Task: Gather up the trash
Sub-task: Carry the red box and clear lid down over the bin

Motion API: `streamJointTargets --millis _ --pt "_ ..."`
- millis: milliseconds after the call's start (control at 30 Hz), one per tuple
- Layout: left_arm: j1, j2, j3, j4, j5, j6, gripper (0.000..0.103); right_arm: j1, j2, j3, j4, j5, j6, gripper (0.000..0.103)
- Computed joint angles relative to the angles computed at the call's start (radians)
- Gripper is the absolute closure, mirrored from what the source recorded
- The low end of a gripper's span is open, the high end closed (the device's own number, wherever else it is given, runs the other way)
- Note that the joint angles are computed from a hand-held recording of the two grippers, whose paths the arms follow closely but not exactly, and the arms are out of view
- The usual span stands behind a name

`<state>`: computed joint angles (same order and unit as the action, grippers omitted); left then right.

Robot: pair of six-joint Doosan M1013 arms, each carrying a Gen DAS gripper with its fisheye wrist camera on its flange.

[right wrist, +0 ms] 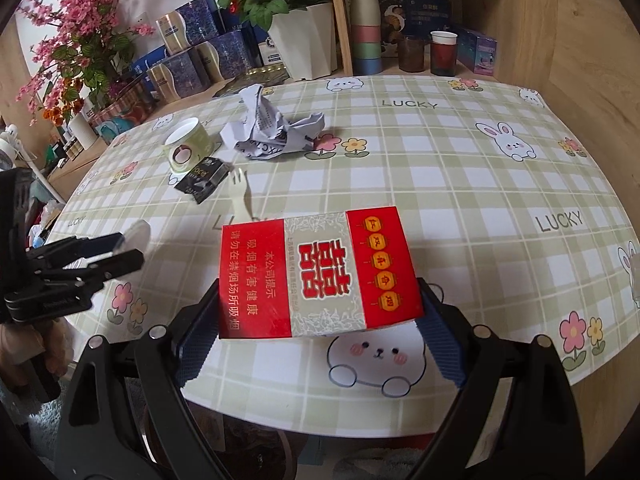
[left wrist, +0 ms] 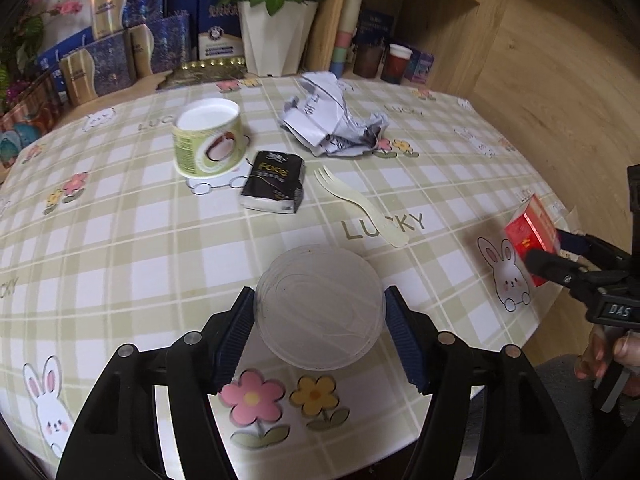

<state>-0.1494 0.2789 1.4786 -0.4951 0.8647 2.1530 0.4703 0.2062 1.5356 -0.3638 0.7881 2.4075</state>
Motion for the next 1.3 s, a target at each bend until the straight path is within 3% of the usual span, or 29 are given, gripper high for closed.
streamJointTargets --millis 633,1300 --pt "0.105 -0.171 0.166 -0.114 -0.087 0.079 0.039 0.084 -0.004 0.012 0.001 0.005 -0.017 0.014" --pt "0.170 -0.261 0.264 -0.186 -0.114 0.118 0.039 0.167 0.010 0.024 0.070 0.001 -0.133 0.014"
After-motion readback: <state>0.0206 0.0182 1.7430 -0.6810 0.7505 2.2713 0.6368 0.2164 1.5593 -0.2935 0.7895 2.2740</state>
